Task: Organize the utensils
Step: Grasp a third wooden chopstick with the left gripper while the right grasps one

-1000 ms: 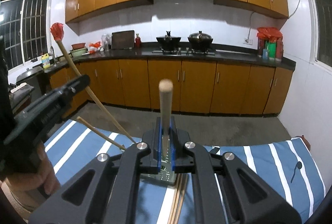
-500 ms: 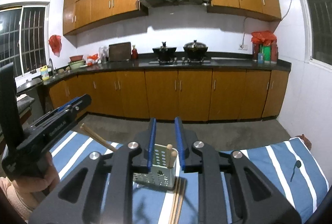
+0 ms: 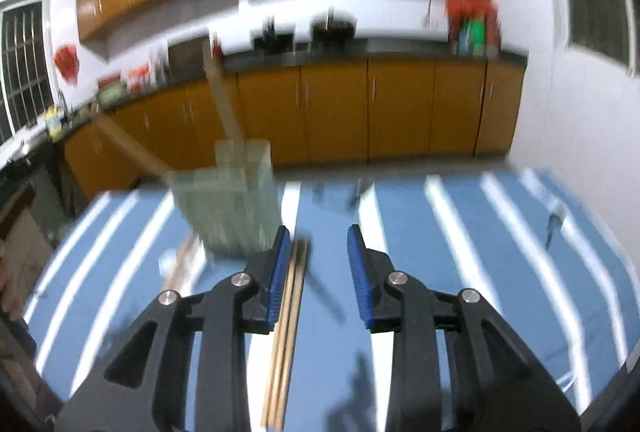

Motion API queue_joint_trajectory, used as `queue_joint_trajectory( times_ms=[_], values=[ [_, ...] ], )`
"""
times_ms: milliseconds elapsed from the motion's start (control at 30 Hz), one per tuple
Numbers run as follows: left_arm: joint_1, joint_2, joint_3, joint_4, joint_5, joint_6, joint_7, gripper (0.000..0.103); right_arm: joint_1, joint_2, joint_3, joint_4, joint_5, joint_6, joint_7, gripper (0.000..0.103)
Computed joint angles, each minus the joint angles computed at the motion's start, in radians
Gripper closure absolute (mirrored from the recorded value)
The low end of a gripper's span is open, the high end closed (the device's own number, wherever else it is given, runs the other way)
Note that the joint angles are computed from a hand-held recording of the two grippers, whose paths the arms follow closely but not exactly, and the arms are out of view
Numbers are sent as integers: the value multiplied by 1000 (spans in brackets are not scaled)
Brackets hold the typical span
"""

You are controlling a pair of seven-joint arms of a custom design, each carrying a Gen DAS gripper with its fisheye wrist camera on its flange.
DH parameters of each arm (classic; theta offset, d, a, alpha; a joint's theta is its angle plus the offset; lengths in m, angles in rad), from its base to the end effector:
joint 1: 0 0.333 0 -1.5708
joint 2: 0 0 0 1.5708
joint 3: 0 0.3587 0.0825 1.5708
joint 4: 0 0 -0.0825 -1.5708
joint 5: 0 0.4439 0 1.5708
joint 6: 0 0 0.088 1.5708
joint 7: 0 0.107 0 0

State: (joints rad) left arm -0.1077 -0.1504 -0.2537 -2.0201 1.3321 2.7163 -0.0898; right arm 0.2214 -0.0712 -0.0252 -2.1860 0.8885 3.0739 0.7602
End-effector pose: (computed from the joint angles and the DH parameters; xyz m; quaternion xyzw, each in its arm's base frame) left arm 0.5534 -0.2561 0.6125 -0.6467 0.5068 -0.4115 0.3944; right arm 0.6027 0.0557 0.5225 -0.6670 0.5757 -0.2663 0.3907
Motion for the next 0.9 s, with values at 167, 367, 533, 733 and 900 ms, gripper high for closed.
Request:
queue_joint_trajectory(
  times_ms=[167,367,533,733,900],
  values=[
    [-28,45,24,-72,-277,14,247,65,-31,64,26,-48,-168,-92,157,85],
    [-49,84,35,-123,-489,33,409,68,-40,102,49,-52,-233,-135,227,87],
    [-57,95,37,-143,-578,45,466,72,-49,119,54,-34,-254,-152,245,87],
    [-65,102,37,-149,-620,50,511,74,-52,125,60,-33,-271,-154,250,87],
    [-70,116,39,-144,-655,56,544,77,-49,135,57,-34,-330,-141,284,94]
  ],
)
